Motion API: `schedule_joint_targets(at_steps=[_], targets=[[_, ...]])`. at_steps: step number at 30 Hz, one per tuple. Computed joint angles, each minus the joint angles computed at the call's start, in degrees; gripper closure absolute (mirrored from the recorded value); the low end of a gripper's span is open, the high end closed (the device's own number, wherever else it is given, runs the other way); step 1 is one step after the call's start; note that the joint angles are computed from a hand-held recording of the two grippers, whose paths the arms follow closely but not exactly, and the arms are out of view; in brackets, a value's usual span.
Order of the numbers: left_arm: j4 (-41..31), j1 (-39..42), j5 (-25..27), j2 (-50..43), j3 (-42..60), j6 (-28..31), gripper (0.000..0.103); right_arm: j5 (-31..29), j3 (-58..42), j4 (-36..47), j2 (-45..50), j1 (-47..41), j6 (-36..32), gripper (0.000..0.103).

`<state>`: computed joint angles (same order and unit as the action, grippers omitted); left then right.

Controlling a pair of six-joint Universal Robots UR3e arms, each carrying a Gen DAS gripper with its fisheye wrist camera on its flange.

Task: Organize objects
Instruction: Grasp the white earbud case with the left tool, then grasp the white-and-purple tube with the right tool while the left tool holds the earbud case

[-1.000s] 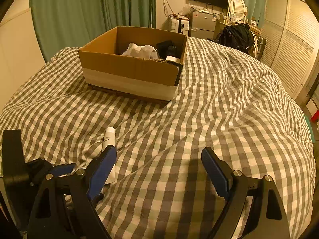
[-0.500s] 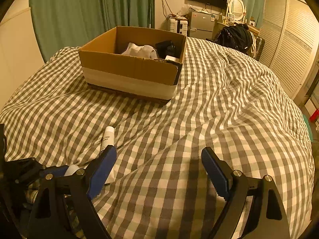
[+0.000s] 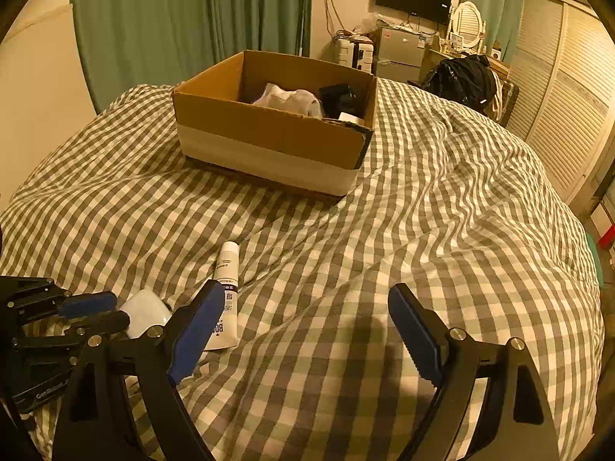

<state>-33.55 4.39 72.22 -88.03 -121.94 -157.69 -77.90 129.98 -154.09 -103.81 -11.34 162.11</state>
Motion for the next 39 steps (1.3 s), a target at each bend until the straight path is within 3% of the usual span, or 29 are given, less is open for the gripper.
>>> schedule_joint_targets(at_steps=[6, 9, 11, 14, 18, 19, 21, 27, 30, 39], targets=[[-0.2, -0.4, 0.1, -1.0, 0.6, 0.0, 0.080, -1.6, -4.1, 1.5, 6.3, 4.6, -1.7, 0.016], [-0.5, -1.1, 0.9, -1.3, 0.6, 0.9, 0.070, -3.2, -7.5, 2.2, 11.5, 7.9, -2.2, 0.018], [-0.3, -1.7, 1.5, -1.9, 0.7, 1.1, 0.058, -3.4, -10.5, 3.8, 15.0, 9.5, -2.8, 0.033], [-0.4, -1.9, 1.8, -2.0, 0.5, 1.3, 0.054, -3.4, -15.3, 7.3, 20.7, 11.1, -3.2, 0.051], [-0.4, -2.3, 1.7, -3.7, 1.4, 1.1, 0.045, -3.8, -18.4, 9.4, 24.7, 11.9, -3.1, 0.066], [-0.4, -2.6, 1.6, -4.3, 1.8, 0.8, 0.042, -3.7, -17.8, 8.9, 24.2, 11.8, -3.1, 0.076], [-0.4, -3.4, 1.7, -5.8, 2.8, 0.5, 0.039, -3.2, -16.0, 7.5, 22.6, 11.1, -3.0, 0.077], [1.4, -5.3, 1.9, -11.3, 6.6, -1.4, 0.039, -1.2, -11.3, 4.4, 18.0, 8.5, -2.0, 0.086], [2.1, -5.4, 2.8, -12.3, 6.8, -2.1, 0.053, -0.1, -10.1, 3.6, 16.2, 7.3, -1.7, 0.087], [-0.5, -2.9, 1.3, -6.8, 5.0, -1.3, 0.053, 0.3, -8.0, 1.6, 13.2, 7.1, -1.7, 0.091]])
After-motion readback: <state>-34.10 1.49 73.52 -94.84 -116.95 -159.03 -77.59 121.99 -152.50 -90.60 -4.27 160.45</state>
